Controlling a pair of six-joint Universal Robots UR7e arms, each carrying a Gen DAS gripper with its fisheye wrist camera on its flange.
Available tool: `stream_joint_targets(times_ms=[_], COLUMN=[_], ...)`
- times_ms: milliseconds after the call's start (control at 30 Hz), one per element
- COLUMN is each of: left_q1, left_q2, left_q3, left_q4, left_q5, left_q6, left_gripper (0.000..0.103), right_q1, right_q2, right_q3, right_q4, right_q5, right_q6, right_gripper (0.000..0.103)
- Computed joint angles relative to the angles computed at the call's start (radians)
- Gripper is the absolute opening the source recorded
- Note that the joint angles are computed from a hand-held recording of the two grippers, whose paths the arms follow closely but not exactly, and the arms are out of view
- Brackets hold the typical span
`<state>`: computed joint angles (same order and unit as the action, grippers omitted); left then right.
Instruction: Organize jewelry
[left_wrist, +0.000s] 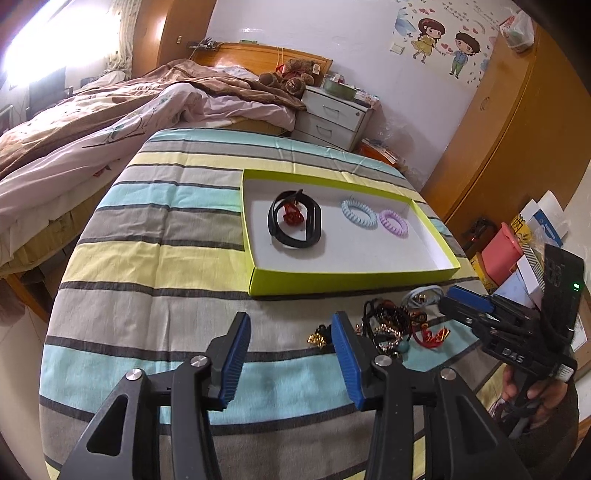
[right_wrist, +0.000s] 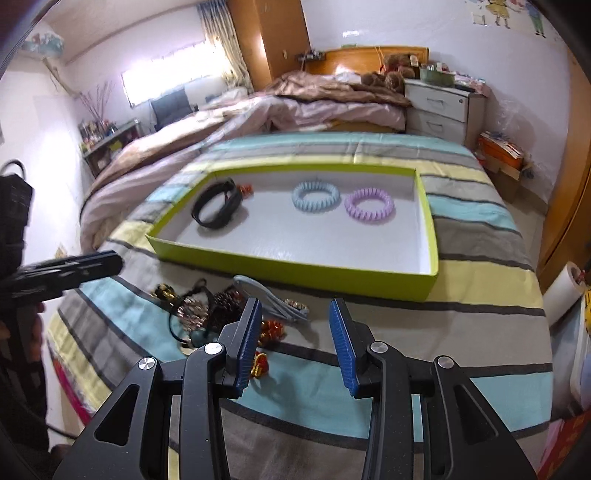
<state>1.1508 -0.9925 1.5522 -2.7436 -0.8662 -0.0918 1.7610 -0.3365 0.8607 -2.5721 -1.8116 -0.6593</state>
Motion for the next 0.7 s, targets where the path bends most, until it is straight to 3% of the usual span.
stream_joint_targets(times_ms=[333,600,700], left_q1=[0.017,0.028,0.029], left_q2=[0.0,0.011,0.011], left_q3=[-0.003,-0.018,-0.019], left_q4=[0.018,0.04,0.044], left_q5=[-0.022,-0.037,-0.036], left_q6=[-0.015,-0.021,-0.024], left_gripper=[0.05,0.05,0.05], right_q1=[0.003,0.005,0.004], right_q2=[0.089,0.111,0.107], right_q3=[-0.149,-0.189,-0.178], right_q4=[0.126,0.147,0.13], right_q5=[-0.045,-0.054,-0.061], right_q6=[0.028,0.039,0.044], right_gripper=[0.039,0.039,0.025])
